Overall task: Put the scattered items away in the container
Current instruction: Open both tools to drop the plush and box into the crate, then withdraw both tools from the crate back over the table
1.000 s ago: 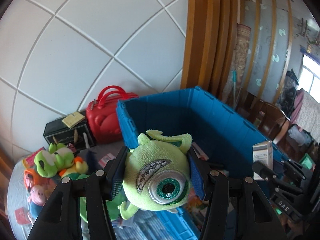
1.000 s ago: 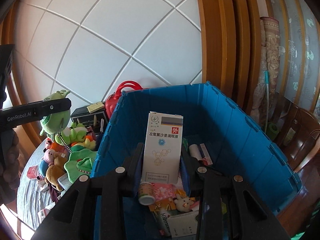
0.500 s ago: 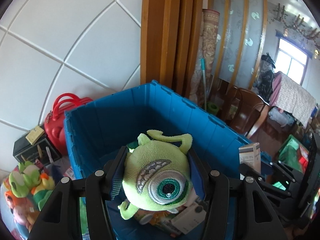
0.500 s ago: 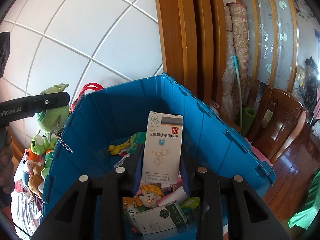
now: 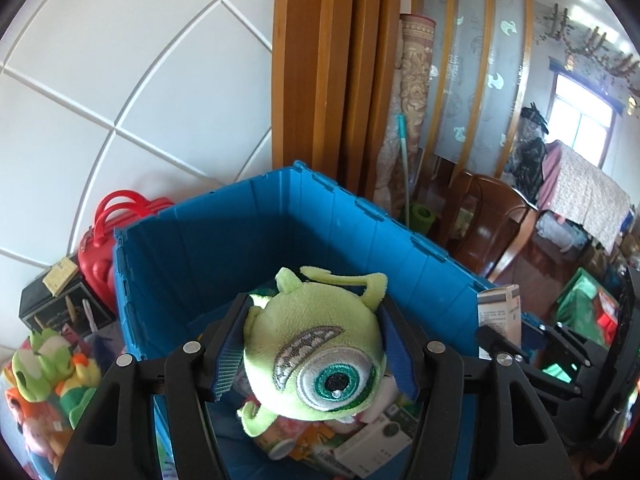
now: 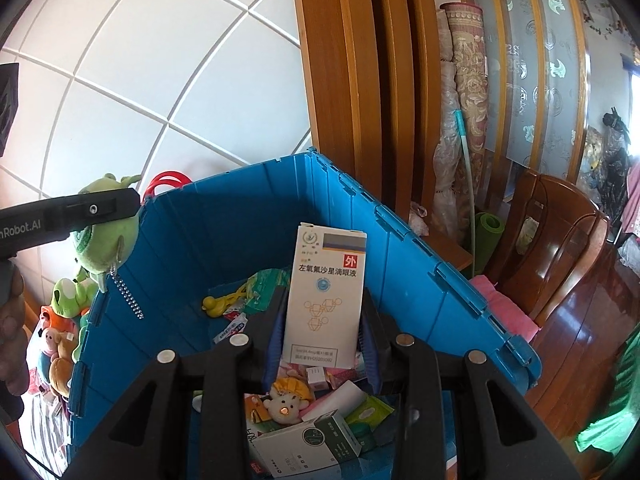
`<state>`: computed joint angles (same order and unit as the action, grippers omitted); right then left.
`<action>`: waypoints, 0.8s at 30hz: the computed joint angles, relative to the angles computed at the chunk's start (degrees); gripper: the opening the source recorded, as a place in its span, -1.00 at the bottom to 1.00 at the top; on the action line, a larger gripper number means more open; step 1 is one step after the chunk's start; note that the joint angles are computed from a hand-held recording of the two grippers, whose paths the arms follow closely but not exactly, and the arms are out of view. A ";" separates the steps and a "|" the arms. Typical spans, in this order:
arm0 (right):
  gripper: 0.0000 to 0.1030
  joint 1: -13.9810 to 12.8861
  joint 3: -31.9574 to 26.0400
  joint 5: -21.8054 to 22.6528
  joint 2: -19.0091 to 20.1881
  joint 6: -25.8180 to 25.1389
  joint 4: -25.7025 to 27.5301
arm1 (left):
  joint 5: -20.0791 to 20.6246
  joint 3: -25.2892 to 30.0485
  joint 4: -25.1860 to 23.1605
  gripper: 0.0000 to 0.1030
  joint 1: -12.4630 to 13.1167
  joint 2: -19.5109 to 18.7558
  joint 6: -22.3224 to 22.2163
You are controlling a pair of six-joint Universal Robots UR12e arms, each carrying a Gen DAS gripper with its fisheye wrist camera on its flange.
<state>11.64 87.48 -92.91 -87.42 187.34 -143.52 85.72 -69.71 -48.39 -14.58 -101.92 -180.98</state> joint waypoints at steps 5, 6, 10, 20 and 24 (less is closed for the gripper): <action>1.00 0.47 0.19 -1.50 0.24 0.10 -1.68 | 0.55 -0.03 0.72 0.67 -0.31 -0.09 1.24; 1.00 0.51 0.19 -1.57 0.23 0.25 -1.66 | 0.39 -0.04 0.62 0.68 -0.26 -0.07 1.04; 1.00 0.67 0.19 -2.21 0.21 0.60 -1.32 | 0.20 -0.33 0.45 0.68 -0.06 0.08 0.28; 1.00 1.25 0.26 -2.73 0.06 0.49 -1.24 | -0.52 -1.66 0.53 0.75 0.66 1.11 -0.42; 1.00 1.90 0.07 -2.79 0.16 0.47 -1.37 | -1.13 -2.77 0.55 0.92 1.35 2.02 -0.93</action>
